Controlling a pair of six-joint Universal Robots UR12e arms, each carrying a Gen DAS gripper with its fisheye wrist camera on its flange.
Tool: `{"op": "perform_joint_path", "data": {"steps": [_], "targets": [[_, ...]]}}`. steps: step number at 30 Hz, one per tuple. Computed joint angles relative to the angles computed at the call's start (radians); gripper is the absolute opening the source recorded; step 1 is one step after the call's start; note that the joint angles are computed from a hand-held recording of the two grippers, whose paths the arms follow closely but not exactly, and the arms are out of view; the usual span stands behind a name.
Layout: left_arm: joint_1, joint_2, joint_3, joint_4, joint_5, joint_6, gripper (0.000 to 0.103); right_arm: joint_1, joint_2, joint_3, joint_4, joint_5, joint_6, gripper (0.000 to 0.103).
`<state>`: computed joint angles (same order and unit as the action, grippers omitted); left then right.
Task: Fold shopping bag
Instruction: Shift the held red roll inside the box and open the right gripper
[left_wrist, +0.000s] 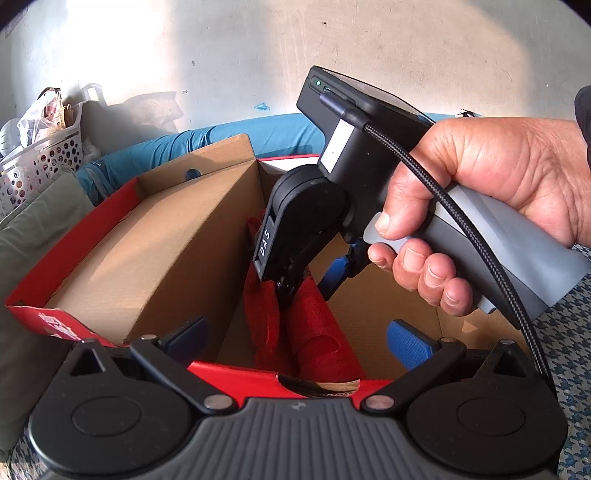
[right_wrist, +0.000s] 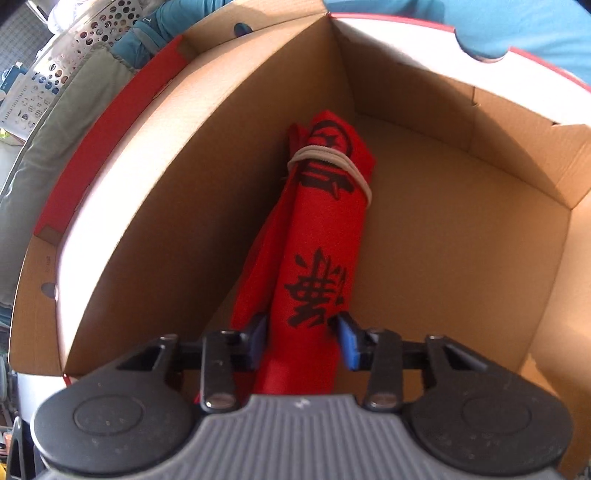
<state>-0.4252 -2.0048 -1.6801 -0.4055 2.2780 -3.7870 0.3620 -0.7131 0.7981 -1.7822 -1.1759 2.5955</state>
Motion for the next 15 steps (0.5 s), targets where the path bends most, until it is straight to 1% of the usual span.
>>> {"op": "perform_joint_path", "data": {"steps": [3, 6, 7, 9, 10, 12, 13, 15], "targets": [[0.000, -0.002, 0.004, -0.005, 0.000, -0.002, 0.103, -0.004, -0.019, 0.035, -0.040, 0.008, 0.011, 0.020], [-0.001, -0.003, 0.006, -0.009, 0.001, -0.003, 0.103, -0.003, -0.051, 0.093, -0.131, -0.051, 0.047, 0.018], [-0.001, -0.003, 0.007, -0.010, 0.001, -0.003, 0.103, -0.002, -0.064, 0.117, -0.177, -0.086, 0.061, 0.018], [-0.002, -0.004, 0.008, -0.010, 0.000, -0.004, 0.103, 0.000, -0.078, 0.143, -0.235, -0.144, 0.086, 0.018], [-0.002, -0.005, 0.009, -0.009, -0.001, -0.004, 0.103, 0.005, -0.089, 0.163, -0.280, -0.194, 0.085, 0.018], [-0.002, -0.006, 0.011, -0.007, -0.006, 0.000, 0.103, 0.018, -0.107, 0.202, -0.358, -0.292, 0.032, 0.022], [-0.001, -0.006, 0.012, -0.006, -0.011, 0.002, 0.103, 0.023, -0.110, 0.205, -0.354, -0.316, 0.007, 0.023], [0.000, -0.007, 0.012, -0.003, -0.016, 0.004, 0.103, 0.020, -0.107, 0.183, -0.283, -0.283, 0.003, 0.029]]}}
